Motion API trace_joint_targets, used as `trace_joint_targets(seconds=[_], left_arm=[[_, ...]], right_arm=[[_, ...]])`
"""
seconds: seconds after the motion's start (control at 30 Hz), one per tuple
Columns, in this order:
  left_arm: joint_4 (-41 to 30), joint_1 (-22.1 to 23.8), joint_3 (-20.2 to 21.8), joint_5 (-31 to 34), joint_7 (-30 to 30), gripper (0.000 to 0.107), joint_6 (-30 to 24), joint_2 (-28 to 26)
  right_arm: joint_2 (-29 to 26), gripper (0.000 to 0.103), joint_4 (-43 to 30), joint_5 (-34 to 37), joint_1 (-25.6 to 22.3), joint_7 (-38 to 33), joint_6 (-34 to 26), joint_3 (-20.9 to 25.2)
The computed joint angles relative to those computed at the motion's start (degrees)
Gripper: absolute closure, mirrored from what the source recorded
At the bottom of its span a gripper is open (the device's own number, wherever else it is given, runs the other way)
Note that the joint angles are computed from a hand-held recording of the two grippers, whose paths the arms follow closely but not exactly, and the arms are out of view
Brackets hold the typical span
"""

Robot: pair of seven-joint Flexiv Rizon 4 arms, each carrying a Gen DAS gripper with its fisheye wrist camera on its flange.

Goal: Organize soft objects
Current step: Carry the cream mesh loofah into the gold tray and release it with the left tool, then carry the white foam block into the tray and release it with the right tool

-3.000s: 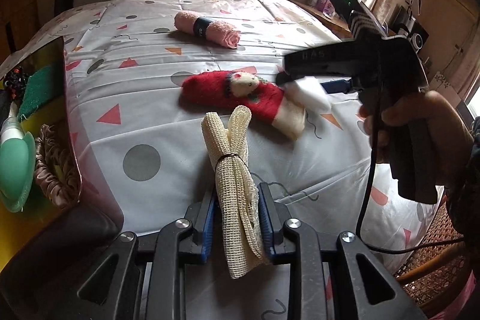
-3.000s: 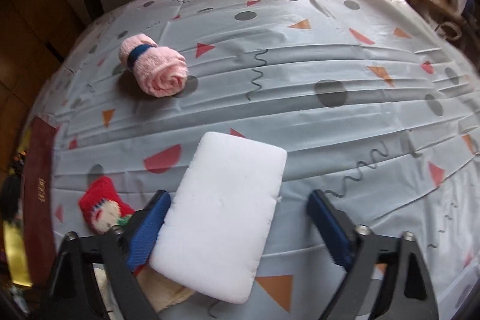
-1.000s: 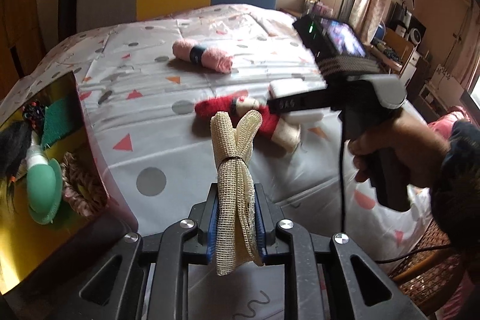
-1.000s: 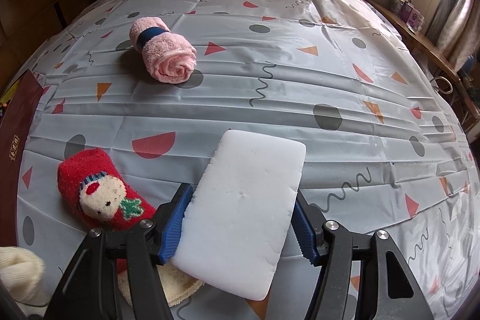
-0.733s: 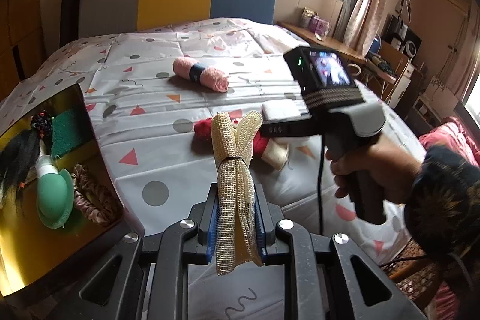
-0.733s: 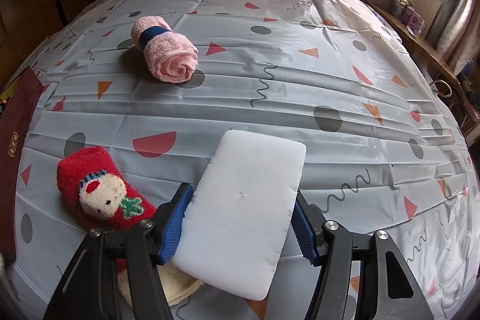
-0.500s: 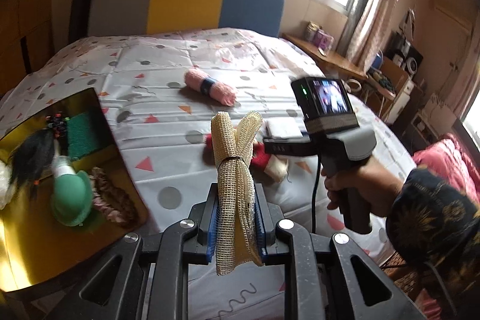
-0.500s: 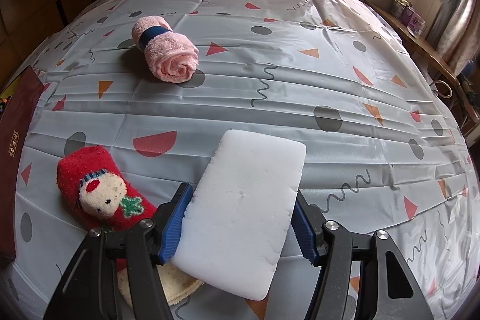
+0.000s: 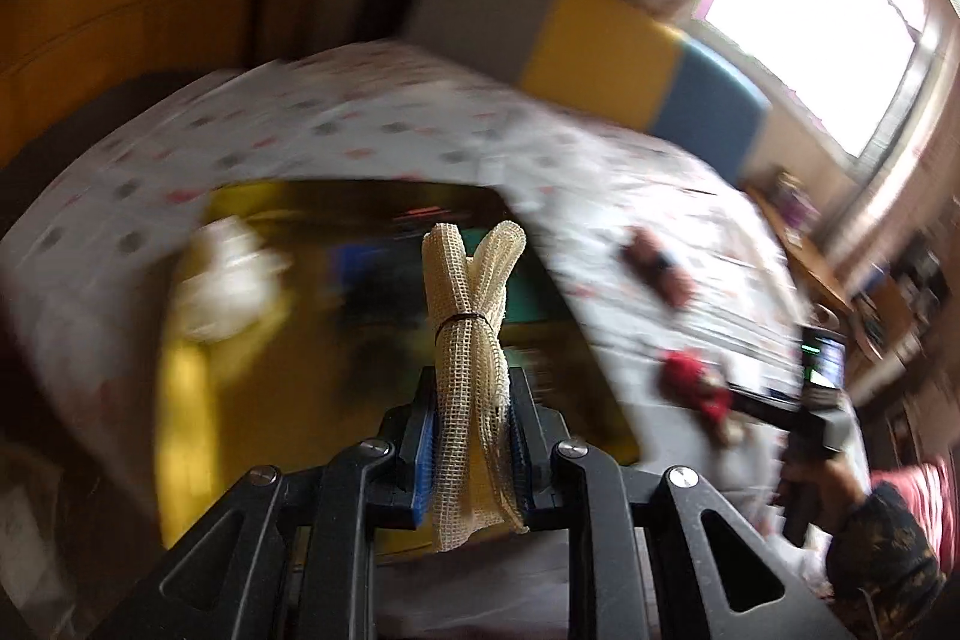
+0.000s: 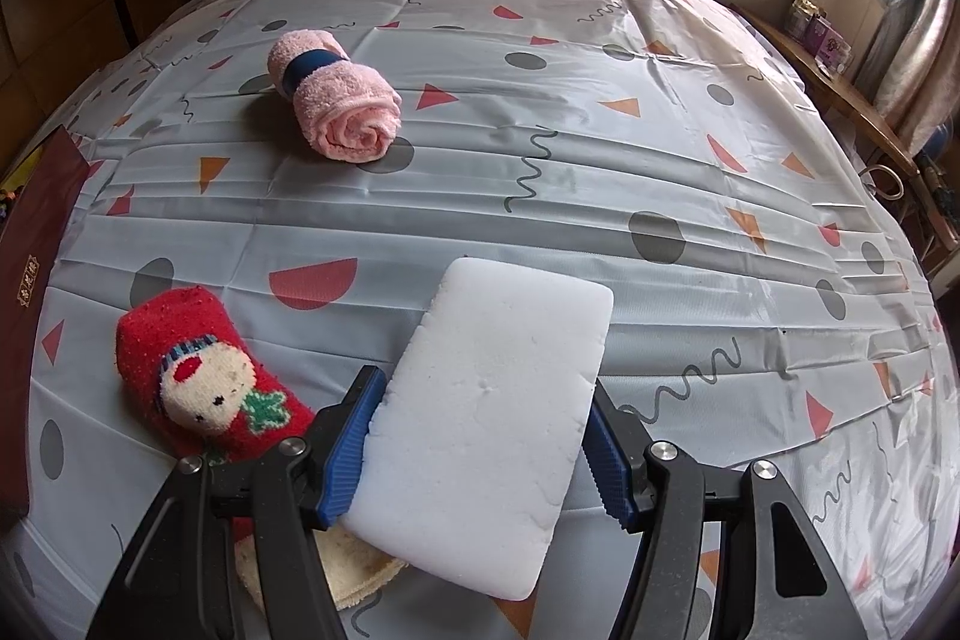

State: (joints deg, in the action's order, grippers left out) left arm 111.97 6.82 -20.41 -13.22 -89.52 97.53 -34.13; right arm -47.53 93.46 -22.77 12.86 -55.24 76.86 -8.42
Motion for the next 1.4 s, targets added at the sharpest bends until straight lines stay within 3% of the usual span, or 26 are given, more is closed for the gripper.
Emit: trace_joint_targets(seconds=[0.13,0.3,0.43,0.57,0.8,1.1,1.23,1.4], left_arm=[[1.55,1.66,1.55,-2.12,-1.28,0.087,-2.57,-0.48],[-0.77,-1.3,6.31,-3.32,-1.27,0.087,-5.36,-2.28],[-3.42,-7.63,13.78,-4.66,-1.03,0.085,-7.55,-3.6],[-7.51,-15.33,24.97,-1.2,-7.31,0.077,-12.35,-5.53],[-8.26,-17.28,27.84,2.43,-9.59,0.071,-12.43,-5.67],[-7.15,-24.94,37.06,7.58,-16.96,0.07,-10.26,-4.04],[-7.2,-26.79,38.65,9.09,-19.03,0.07,-8.94,-3.53],[-6.36,-27.16,37.5,10.15,-17.9,0.07,-6.48,-2.59]], right_arm=[[0.08,0.039,0.12,-0.23,0.27,0.01,-0.06,-0.29],[0.22,0.039,0.34,-0.48,0.53,0.11,-0.08,-0.57],[0.3,0.039,0.47,-0.64,0.49,0.01,-0.04,-0.58],[0.36,0.038,0.49,-0.71,0.45,-0.07,-0.09,-0.54],[0.42,0.038,0.55,-0.79,0.35,-0.31,-0.12,-0.49],[0.57,0.04,0.53,-1.43,0.63,-0.49,-0.63,-0.8],[0.73,0.041,0.52,-1.23,0.37,-0.58,-0.92,-0.38],[0.85,0.041,0.37,-0.43,-0.26,-0.6,-1.27,0.5]])
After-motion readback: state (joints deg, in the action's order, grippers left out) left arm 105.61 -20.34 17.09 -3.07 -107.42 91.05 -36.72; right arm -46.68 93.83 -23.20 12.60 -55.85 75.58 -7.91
